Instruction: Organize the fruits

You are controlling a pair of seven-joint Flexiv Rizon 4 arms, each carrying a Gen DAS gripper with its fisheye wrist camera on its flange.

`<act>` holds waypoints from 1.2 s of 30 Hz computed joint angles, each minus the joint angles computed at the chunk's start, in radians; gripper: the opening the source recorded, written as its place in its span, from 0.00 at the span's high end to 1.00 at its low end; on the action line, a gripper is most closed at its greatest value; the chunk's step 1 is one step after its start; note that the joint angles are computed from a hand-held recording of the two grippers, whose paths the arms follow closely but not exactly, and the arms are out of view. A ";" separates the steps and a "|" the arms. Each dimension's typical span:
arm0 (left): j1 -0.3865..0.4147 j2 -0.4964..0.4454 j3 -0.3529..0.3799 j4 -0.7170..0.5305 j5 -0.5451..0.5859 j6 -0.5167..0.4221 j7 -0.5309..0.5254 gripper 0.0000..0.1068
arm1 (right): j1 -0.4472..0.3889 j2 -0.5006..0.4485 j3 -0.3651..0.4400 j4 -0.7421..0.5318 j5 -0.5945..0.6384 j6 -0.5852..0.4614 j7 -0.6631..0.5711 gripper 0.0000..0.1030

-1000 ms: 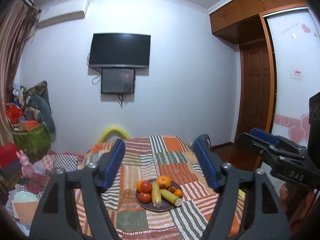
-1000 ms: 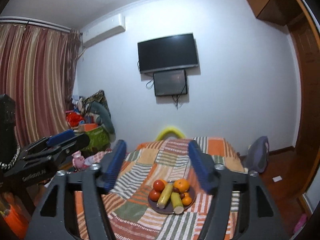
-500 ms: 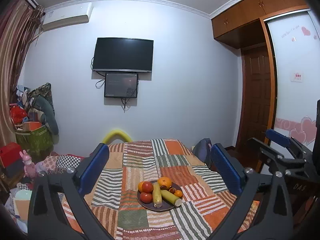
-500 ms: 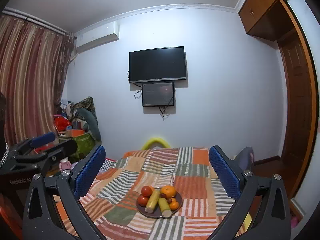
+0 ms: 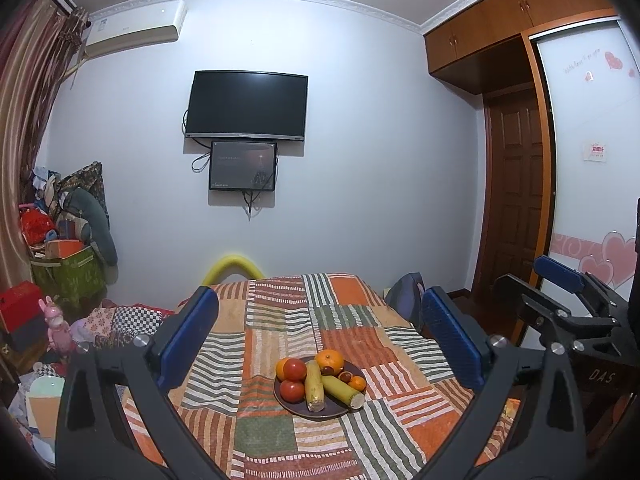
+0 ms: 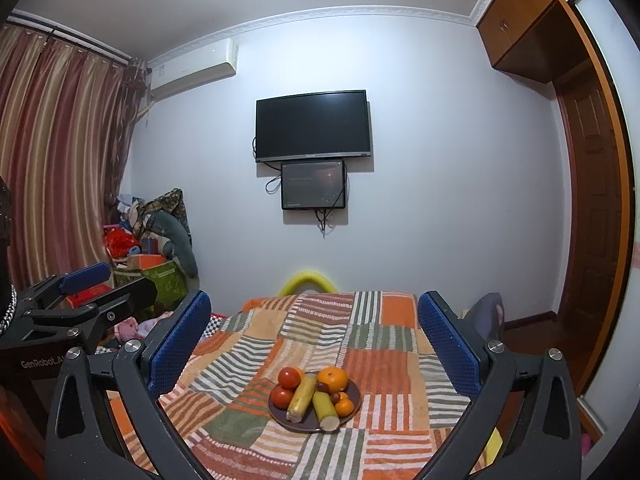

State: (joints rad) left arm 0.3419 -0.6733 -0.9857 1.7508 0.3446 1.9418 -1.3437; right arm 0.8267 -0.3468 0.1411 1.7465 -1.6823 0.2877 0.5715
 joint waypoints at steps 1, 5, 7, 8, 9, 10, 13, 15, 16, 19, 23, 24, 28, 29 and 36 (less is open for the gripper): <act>0.001 -0.001 -0.002 0.000 0.000 -0.001 0.000 0.04 | 0.001 0.000 0.000 0.000 0.001 -0.002 0.000 0.00; -0.006 -0.002 0.004 -0.003 -0.005 -0.002 0.000 0.04 | 0.000 0.003 0.002 0.003 0.005 -0.003 0.003 0.00; -0.007 -0.001 0.005 -0.004 -0.005 -0.001 0.001 0.04 | 0.000 0.005 0.003 0.006 0.006 -0.005 0.007 0.00; -0.007 -0.002 0.005 -0.004 -0.003 -0.001 0.003 0.04 | 0.000 0.006 0.004 0.007 0.008 -0.006 0.009 0.00; -0.008 -0.003 0.006 -0.004 -0.003 -0.001 0.004 0.04 | 0.000 0.006 0.005 0.007 0.009 -0.006 0.010 0.00; -0.010 -0.002 0.009 -0.005 -0.004 0.000 0.004 0.04 | -0.001 0.007 0.005 0.007 0.010 -0.005 0.011 0.00; -0.014 0.000 0.015 -0.005 -0.004 0.002 0.004 0.04 | -0.002 0.009 0.006 0.009 0.012 -0.005 0.016 0.00; -0.016 0.001 0.018 -0.006 -0.003 0.003 0.002 0.04 | -0.004 0.011 0.007 0.010 0.015 -0.003 0.016 0.00; -0.016 0.001 0.018 -0.006 -0.002 0.003 0.002 0.04 | -0.004 0.013 0.008 0.012 0.015 -0.002 0.017 0.00; -0.015 0.001 0.017 -0.006 -0.001 0.002 0.001 0.04 | -0.006 0.015 0.010 0.013 0.019 0.000 0.015 0.00; -0.014 -0.003 0.014 -0.008 0.000 0.002 0.003 0.04 | -0.005 0.016 0.011 0.013 0.024 -0.003 0.011 0.00; -0.016 -0.003 0.016 -0.009 0.000 0.003 0.004 0.04 | -0.005 0.016 0.012 0.013 0.025 -0.002 0.010 0.00; -0.023 -0.002 0.022 -0.012 0.004 0.009 0.002 0.04 | -0.005 0.018 0.013 0.015 0.030 -0.002 0.007 0.00; -0.023 -0.005 0.020 -0.014 0.008 0.008 0.004 0.04 | -0.005 0.019 0.014 0.015 0.031 -0.004 0.007 0.00; -0.027 -0.005 0.016 -0.014 0.003 0.001 0.018 0.04 | -0.005 0.022 0.016 0.018 0.032 -0.008 0.009 0.00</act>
